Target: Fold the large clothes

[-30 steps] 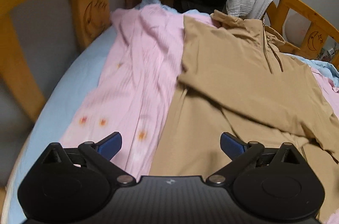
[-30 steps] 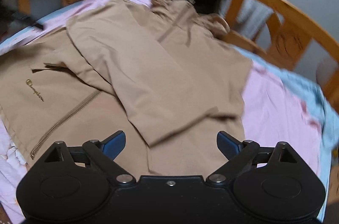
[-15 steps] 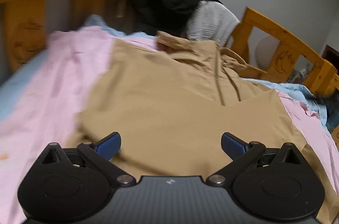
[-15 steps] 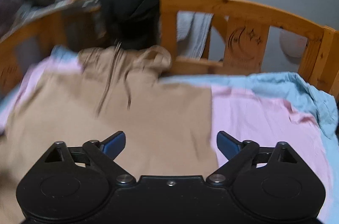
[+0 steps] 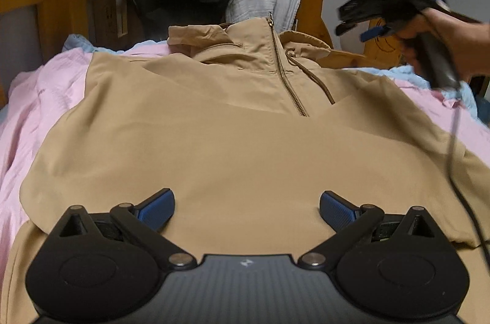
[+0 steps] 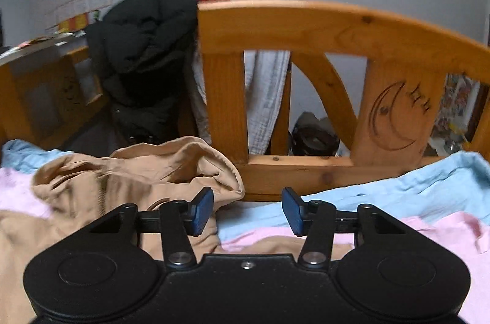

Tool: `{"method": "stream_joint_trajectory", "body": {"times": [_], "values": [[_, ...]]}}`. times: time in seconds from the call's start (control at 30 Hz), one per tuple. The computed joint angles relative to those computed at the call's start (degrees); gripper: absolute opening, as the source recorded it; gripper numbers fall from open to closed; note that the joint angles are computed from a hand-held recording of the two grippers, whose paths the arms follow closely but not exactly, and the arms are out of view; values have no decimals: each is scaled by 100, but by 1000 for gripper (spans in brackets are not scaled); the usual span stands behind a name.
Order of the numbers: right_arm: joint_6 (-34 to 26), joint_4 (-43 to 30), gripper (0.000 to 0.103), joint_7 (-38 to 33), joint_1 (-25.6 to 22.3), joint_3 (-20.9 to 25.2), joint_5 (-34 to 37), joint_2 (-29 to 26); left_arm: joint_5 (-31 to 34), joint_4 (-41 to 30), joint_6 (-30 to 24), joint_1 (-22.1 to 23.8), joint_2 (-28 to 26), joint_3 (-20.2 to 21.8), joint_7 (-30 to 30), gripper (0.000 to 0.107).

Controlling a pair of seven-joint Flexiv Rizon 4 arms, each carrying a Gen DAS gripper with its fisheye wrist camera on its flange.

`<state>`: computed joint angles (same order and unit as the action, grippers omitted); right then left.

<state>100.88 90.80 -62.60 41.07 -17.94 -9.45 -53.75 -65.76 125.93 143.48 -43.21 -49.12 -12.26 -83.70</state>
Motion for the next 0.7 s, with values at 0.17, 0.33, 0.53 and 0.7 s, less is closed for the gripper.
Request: {"method": "stream_joint_trajectory", "body": {"times": [0.17, 0.33, 0.53, 0.7], "values": [[-568, -804, 53, 188, -144, 95, -284, -490, -698, -316, -16, -140, -79, -108, 805, 102], [-1334, -1519, 52, 381, -375, 361, -785, -831, -743, -377, 80, -30, -136, -248, 941, 102], [-755, -1301, 2, 705, -384, 226, -1052, -787, -865, -433, 119, -1, -157, -326, 1139, 102], [1360, 277, 2, -625, -179, 70, -1102, -6, -249, -45, 18, 236, 53, -313, 434, 102]]}}
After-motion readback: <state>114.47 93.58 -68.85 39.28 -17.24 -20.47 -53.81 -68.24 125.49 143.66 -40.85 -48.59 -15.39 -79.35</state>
